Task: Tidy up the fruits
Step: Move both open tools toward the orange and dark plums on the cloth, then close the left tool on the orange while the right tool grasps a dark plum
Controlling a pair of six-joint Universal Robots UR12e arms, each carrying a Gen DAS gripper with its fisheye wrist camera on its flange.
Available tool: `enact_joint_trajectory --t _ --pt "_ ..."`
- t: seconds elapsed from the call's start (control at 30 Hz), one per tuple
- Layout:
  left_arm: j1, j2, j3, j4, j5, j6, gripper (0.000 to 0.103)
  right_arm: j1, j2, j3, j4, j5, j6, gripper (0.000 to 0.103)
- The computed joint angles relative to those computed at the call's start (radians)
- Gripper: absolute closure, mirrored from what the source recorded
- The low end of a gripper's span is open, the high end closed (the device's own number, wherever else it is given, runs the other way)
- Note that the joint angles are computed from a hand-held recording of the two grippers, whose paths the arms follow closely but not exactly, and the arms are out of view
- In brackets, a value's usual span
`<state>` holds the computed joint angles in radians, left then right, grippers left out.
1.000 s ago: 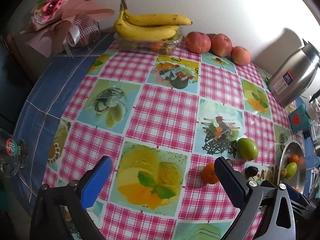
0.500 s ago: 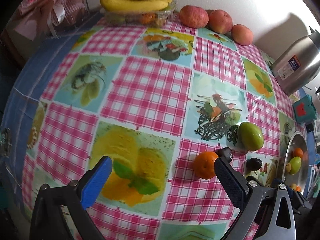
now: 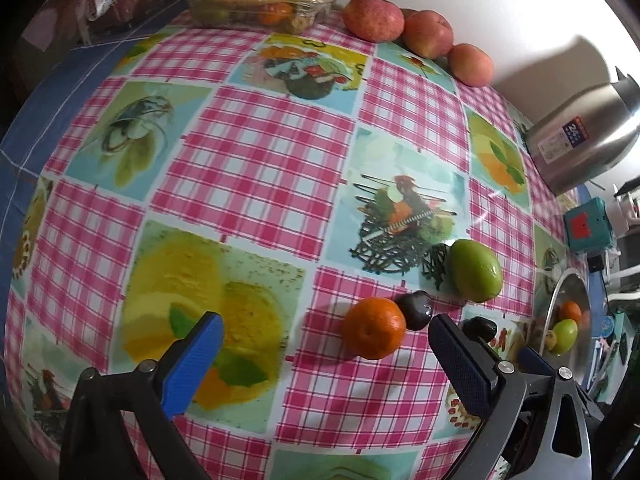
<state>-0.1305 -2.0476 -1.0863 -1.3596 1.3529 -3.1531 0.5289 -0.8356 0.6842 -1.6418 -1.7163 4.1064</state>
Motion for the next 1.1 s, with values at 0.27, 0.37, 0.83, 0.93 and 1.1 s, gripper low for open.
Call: enact_joint_trajectory --t 0.27,0.37,0.83,0.93,1.1 --pt "-0.010 -0.006 0.006 0.001 0.005 0.032 0.002 -0.004 0.007 0.005 -0.015 0.023 -0.019 0.047" --pt "-0.009 -0.009 0.014 -0.017 -0.005 0.040 0.020 -0.006 0.012 0.002 -0.015 0.028 -0.025 0.060" --pt "-0.005 -0.020 0.045 -0.082 -0.092 0.047 0.066 -0.006 -0.001 0.025 -0.068 0.038 -0.014 0.079" --pt "-0.002 -0.015 0.047 -0.066 -0.104 0.038 0.066 -0.006 -0.011 0.041 -0.086 0.036 -0.011 0.079" --pt "0.003 -0.007 0.049 -0.033 -0.117 0.022 0.066 -0.003 -0.030 0.062 -0.121 0.028 -0.015 0.083"
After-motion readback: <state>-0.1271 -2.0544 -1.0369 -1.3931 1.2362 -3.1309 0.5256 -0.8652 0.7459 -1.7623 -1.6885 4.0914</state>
